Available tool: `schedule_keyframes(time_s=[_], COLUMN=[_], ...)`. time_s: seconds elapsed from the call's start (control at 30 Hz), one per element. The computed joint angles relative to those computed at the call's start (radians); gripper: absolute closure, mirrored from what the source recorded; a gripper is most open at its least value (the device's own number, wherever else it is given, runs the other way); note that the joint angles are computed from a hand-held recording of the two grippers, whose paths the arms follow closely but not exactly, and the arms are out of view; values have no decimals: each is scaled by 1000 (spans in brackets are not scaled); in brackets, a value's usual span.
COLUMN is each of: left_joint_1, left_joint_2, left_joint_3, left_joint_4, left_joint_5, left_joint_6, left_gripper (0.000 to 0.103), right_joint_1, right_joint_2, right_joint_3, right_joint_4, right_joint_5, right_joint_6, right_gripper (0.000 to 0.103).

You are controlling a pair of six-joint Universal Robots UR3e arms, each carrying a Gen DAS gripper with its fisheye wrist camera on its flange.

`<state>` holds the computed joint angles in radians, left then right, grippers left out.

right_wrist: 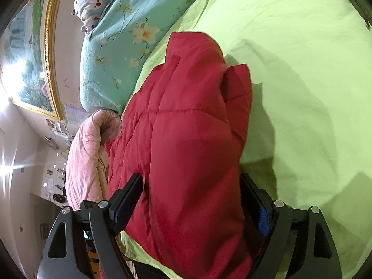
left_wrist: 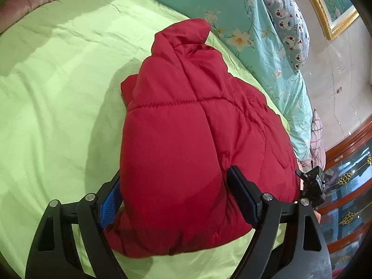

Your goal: Fold large clothes

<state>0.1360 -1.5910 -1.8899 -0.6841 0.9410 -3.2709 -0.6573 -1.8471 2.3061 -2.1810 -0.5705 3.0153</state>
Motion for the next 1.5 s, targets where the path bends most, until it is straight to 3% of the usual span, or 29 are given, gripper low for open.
schedule_keyframes(time_s=[0.13, 0.37, 0.6, 0.83, 1.0, 1.17, 1.5], left_joint_1=[-26, -94, -188, -335, -421, -485, -574], left_joint_2=[48, 110, 134, 62, -13, -94, -222], left_joint_3=[-23, -35, -10, 102, 179, 253, 393], left_joint_4=[37, 97, 146, 123, 112, 88, 68], left_joint_5=[90, 258, 353, 440, 499, 566, 699], left_joint_6=[-32, -68, -97, -73, -39, -36, -36], left_gripper=[18, 18, 18, 18, 18, 18, 19], right_joint_1=[-33, -36, 119, 501, 665, 768, 860], right_joint_2=[-102, -307, -391, -181, -60, 24, 191], right_joint_3=[31, 32, -25, -130, -196, -249, -351], right_joint_4=[44, 44, -116, -361, -421, -438, -459], right_joint_5=[-19, -153, -372, -687, -829, -923, -1007], right_joint_6=[4, 69, 193, 266, 275, 262, 247], right_gripper=[17, 17, 17, 17, 18, 18, 19])
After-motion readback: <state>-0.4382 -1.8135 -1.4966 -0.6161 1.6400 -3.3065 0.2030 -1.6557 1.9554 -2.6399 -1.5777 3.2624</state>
